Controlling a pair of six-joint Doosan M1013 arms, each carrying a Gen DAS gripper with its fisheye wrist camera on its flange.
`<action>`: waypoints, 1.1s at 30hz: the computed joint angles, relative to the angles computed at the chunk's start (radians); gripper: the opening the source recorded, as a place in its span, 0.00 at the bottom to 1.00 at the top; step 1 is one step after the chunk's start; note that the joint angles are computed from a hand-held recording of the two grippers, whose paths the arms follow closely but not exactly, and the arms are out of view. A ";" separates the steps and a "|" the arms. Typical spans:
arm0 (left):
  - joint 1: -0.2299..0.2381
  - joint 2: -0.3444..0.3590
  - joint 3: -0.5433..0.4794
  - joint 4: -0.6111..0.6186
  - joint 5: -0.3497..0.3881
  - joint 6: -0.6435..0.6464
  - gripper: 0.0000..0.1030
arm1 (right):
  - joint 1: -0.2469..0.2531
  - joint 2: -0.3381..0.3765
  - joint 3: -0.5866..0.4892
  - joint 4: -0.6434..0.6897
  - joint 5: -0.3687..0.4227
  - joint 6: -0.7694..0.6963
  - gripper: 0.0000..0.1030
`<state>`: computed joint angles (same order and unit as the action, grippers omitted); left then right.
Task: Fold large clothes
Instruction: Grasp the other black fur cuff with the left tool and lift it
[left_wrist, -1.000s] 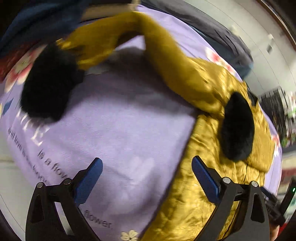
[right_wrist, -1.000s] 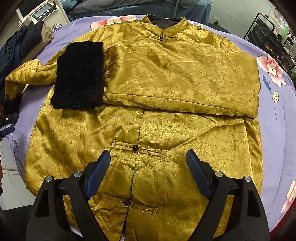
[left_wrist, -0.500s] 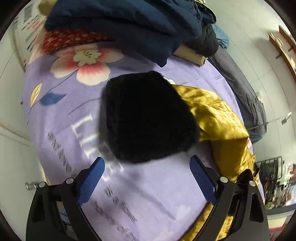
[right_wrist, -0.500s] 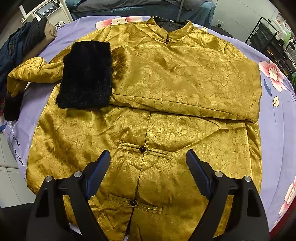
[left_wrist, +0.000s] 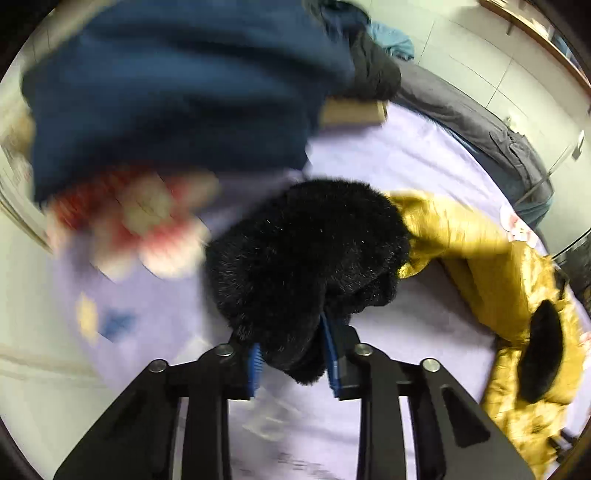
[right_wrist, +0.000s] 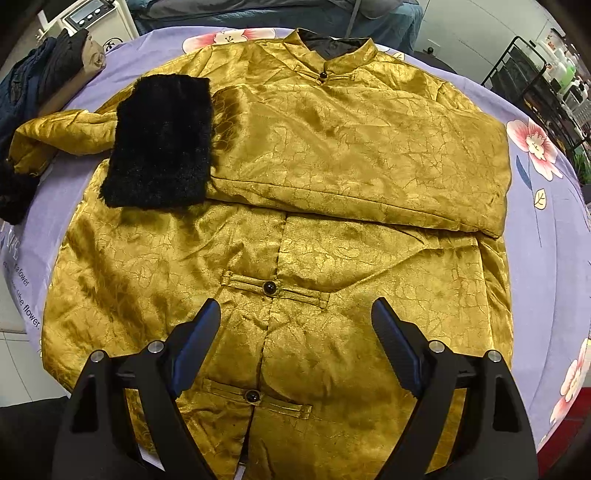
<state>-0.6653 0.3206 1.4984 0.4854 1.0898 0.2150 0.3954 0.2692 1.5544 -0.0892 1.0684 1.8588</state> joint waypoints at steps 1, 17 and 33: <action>0.000 -0.010 0.002 0.019 0.023 -0.005 0.23 | -0.001 0.000 0.001 0.004 0.001 0.003 0.81; -0.036 -0.185 0.289 0.105 -0.370 -0.809 0.82 | 0.005 0.023 -0.025 0.019 0.026 -0.017 0.81; 0.060 -0.084 0.224 -0.041 -0.475 -0.858 0.56 | 0.005 0.003 -0.004 -0.017 0.022 0.023 0.81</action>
